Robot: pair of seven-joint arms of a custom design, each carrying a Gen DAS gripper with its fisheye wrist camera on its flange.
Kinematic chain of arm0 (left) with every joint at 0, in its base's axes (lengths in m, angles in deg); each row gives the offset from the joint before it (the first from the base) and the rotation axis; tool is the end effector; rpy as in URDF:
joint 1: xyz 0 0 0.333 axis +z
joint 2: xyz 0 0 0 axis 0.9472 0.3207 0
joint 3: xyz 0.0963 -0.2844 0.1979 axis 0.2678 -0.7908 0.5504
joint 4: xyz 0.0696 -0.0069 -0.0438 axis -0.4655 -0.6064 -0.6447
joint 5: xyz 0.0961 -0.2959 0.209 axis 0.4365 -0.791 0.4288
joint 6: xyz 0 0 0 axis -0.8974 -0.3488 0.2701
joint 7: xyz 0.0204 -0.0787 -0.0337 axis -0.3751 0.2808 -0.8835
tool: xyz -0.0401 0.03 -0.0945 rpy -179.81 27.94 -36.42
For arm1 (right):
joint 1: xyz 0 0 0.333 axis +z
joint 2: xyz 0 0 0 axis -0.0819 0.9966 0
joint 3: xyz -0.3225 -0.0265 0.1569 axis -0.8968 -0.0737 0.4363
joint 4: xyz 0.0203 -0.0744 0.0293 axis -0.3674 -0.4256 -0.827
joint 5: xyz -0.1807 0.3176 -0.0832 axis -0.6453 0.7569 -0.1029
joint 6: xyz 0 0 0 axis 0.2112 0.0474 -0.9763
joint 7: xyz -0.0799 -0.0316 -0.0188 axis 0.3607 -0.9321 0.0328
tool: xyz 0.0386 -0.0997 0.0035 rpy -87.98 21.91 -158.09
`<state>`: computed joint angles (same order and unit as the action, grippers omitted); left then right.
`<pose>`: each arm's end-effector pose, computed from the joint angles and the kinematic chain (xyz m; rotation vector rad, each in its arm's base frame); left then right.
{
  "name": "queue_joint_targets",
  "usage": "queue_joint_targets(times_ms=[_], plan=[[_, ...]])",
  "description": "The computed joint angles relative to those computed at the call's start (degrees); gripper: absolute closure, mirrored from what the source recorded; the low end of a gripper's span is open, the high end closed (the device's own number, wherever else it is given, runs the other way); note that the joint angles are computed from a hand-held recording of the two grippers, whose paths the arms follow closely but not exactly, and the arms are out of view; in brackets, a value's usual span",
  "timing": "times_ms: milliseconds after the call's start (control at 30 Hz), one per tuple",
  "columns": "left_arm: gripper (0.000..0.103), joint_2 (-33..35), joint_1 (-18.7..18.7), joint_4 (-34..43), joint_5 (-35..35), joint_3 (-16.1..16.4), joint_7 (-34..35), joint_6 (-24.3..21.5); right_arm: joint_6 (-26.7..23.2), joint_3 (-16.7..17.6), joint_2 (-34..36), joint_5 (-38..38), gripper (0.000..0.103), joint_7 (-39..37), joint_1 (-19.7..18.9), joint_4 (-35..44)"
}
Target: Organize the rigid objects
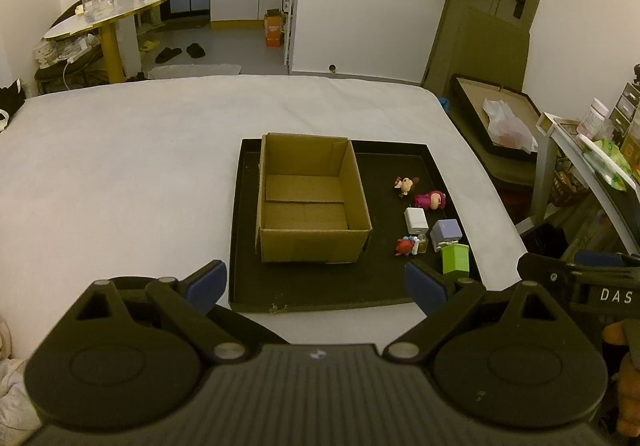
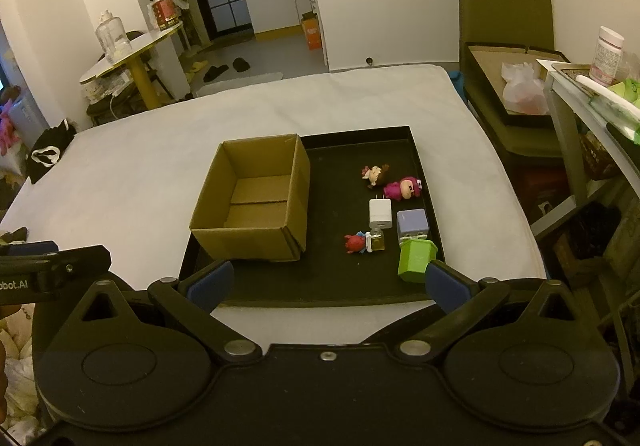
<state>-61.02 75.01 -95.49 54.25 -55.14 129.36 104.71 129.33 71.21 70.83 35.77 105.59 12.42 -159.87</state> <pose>0.5663 -0.0091 0.6747 -1.8333 1.8205 -0.7996 0.5913 0.2334 0.6486 -1.7472 1.6867 -0.5038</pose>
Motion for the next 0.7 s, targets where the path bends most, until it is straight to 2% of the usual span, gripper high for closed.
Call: queue_joint_targets(times_ms=[700], plan=[[0.008, 0.25, 0.05, 0.11, -0.41, 0.09, 0.41, 0.04, 0.79, -0.02, -0.29, -1.33, 0.0, 0.84, 0.16, -0.49]])
